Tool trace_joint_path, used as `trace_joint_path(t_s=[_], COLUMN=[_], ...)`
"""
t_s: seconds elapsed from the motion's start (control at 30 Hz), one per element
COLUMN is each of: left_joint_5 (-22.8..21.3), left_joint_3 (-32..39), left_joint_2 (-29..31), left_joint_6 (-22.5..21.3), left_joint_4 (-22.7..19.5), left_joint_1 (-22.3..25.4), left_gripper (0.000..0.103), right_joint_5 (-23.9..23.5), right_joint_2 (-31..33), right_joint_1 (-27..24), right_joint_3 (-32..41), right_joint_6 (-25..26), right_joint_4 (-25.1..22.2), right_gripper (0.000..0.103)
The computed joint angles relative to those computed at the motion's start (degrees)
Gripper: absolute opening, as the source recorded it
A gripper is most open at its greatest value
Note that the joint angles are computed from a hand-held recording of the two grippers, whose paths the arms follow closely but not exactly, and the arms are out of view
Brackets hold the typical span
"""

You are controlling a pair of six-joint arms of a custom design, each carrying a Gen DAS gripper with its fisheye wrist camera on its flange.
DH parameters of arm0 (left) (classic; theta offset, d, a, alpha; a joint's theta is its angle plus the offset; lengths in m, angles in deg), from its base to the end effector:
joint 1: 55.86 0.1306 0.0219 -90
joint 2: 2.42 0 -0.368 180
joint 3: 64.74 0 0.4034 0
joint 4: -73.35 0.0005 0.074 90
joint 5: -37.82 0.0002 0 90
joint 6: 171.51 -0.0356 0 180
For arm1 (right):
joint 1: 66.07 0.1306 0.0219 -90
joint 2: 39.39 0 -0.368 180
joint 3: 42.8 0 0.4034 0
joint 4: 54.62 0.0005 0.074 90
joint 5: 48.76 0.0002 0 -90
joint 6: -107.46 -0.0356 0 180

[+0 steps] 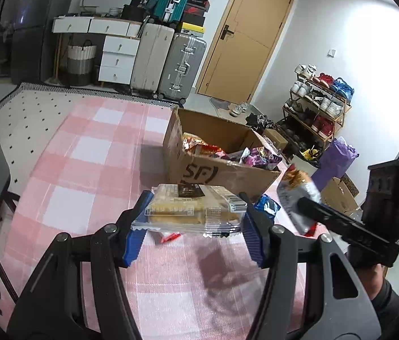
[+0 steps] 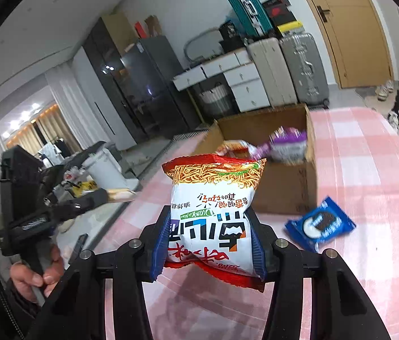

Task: Organize snacks
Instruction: 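Carry the cracker pack and noodle bag over the box and open both tools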

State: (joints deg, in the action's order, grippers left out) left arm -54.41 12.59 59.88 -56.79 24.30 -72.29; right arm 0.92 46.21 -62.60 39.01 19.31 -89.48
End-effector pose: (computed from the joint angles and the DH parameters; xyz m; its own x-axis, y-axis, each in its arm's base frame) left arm 0.3179 -0.0928 0.4996 -0.5927 -0.2609 -0.7620 0.0042 0.9451 -0.3268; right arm 0.4728 0.0512 0.4075 -0.6053 -0.0614 -0.7936 -0.5704 0.7289 0.3787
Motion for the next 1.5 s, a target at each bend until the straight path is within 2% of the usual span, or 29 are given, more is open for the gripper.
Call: trace_joint_path(t_s=[0.13,0.37,0.53,0.83,1.1,1.27,1.5], left_joint_5=[-0.8,3.8,3.6,3.7,4.1,4.7,6.9], left_joint_3=[2.4,7.7,12.0,23.7,34.4,39.6,42.6], left_joint_2=[1.6,5.4,7.9,15.6,24.0,29.0,33.9], left_joint_6=[-0.9,-0.5,-1.8,-3.1,-4.0,-4.9,-5.5], left_joint_4=[-0.9,-2.4,-2.7,-5.4,-8.3,-10.1,-11.9], left_joint_1=[-0.1,2.4,2.5,2.2,1.6,1.5,2.3], left_gripper=[0.057,0.057,0.057,0.057,0.057,0.057,0.057], right_joint_5=[-2.3,-4.6,-4.5,-2.5,-1.7,-1.2,-0.9], right_joint_2=[-1.1,-0.8,0.3,6.1,12.0,16.5,22.8], right_joint_1=[-0.1,-0.8,-1.0,-0.9,-1.3,-1.3,-0.5], right_joint_3=[1.4,6.1,11.0,22.4,32.1,38.3,44.8], right_joint_6=[0.6,2.0,3.7,6.9,5.1,4.7,5.8], right_joint_4=[-0.5,-1.7,-3.5,-7.8,-9.8,-12.0,-16.2], right_gripper=[0.049,0.049,0.049,0.049,0.049,0.049,0.049])
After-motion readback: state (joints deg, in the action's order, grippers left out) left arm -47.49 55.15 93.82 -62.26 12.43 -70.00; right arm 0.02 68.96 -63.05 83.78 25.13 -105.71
